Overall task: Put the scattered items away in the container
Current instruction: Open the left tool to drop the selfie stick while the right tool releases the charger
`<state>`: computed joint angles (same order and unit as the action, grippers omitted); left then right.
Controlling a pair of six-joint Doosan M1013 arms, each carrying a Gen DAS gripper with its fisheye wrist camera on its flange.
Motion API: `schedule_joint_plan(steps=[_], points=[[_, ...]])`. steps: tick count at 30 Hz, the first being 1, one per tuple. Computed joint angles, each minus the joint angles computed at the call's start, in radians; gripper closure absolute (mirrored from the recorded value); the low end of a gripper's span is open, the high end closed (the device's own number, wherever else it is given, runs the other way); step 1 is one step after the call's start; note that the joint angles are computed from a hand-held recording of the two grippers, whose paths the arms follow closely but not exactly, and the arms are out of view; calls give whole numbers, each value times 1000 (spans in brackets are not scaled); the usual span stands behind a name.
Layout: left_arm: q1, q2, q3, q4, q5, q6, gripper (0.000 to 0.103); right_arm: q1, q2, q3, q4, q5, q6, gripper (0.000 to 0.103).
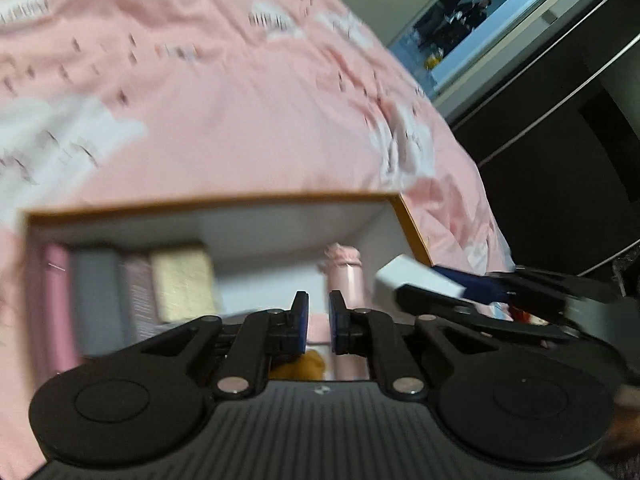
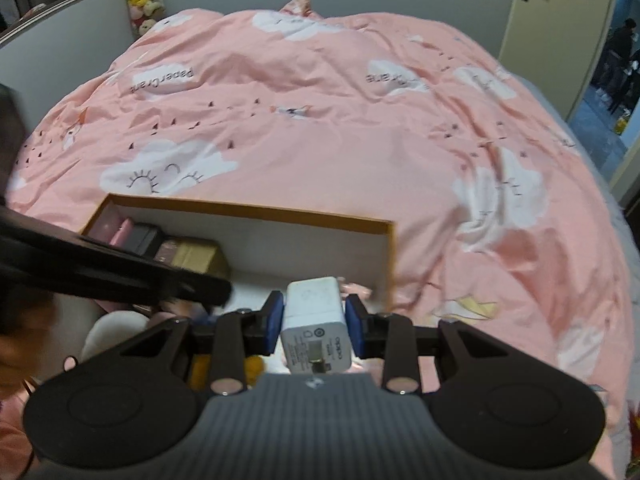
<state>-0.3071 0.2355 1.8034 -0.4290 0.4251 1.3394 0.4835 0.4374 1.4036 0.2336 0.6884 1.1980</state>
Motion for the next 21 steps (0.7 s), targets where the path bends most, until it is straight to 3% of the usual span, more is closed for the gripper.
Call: schedule_joint_plan(steps=[5,9,14,21], points=[[-1,-55,39,324,-20,-270,90,25,62,-69,50,69,48,68],[4,-100,93,516,-47,-470,90,51,106,-105,-34,72,168,68],[28,-134,147,566,-66,-562,89,54,161,-146,-39,96,267,68],[56,-144,192,504,-80,-538,89,57,198,-167,-36,102,317,67]])
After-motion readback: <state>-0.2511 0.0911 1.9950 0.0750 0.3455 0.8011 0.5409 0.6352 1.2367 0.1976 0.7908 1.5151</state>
